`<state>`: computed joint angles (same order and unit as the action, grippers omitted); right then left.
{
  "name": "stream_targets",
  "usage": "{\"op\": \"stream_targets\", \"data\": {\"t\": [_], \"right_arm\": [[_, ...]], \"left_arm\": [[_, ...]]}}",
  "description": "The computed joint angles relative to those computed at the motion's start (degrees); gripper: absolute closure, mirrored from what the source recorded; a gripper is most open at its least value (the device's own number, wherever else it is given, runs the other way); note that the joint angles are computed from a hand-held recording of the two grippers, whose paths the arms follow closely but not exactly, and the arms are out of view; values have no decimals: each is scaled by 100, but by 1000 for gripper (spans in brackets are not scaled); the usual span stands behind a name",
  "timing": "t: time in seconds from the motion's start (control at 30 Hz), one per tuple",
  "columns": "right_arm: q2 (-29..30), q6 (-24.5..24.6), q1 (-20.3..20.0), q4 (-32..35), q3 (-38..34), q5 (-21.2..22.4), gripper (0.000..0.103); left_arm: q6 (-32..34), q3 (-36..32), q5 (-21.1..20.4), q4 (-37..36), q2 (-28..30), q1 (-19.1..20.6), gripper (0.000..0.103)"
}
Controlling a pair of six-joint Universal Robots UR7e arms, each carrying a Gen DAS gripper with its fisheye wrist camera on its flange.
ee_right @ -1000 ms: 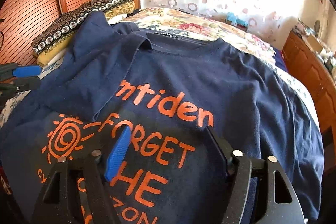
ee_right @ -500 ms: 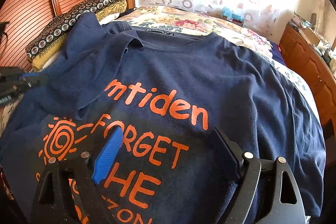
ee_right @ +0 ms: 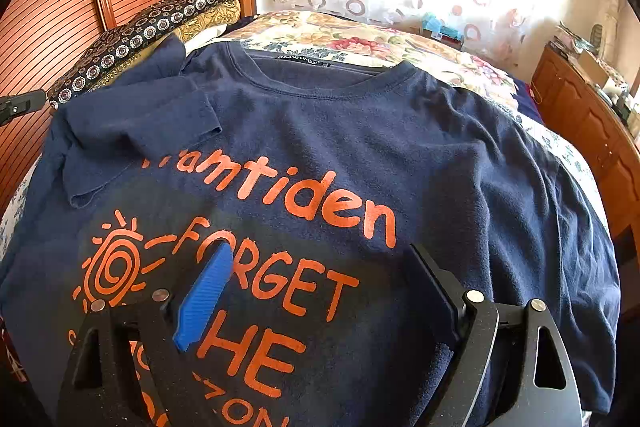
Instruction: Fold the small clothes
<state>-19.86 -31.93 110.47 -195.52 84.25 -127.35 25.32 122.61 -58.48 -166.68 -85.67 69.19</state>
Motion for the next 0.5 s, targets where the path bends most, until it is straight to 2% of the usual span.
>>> {"op": "stream_targets", "data": {"t": [0.03, 0.07, 0.13, 0.17, 0.23, 0.33, 0.5], "right_arm": [[0, 0, 0, 0, 0, 0, 15], [-2, 1, -1, 0, 2, 1, 15], [-2, 0, -1, -5, 5, 5, 15], [-2, 0, -1, -5, 5, 5, 15], [-3, 0, -2, -4, 6, 6, 15], [-5, 0, -2, -3, 7, 7, 15], [-5, 0, -2, -3, 7, 7, 14]], "left_arm": [[47, 52, -51, -119, -26, -23, 66], [112, 131, -140, -276, -75, -66, 60], [170, 212, -309, -361, -152, -110, 55], [181, 277, -338, -429, -187, -164, 41], [228, 394, -378, -657, -186, -242, 21], [219, 575, -563, -868, -193, -303, 21], [21, 756, -431, -1054, -67, -423, 21]]}}
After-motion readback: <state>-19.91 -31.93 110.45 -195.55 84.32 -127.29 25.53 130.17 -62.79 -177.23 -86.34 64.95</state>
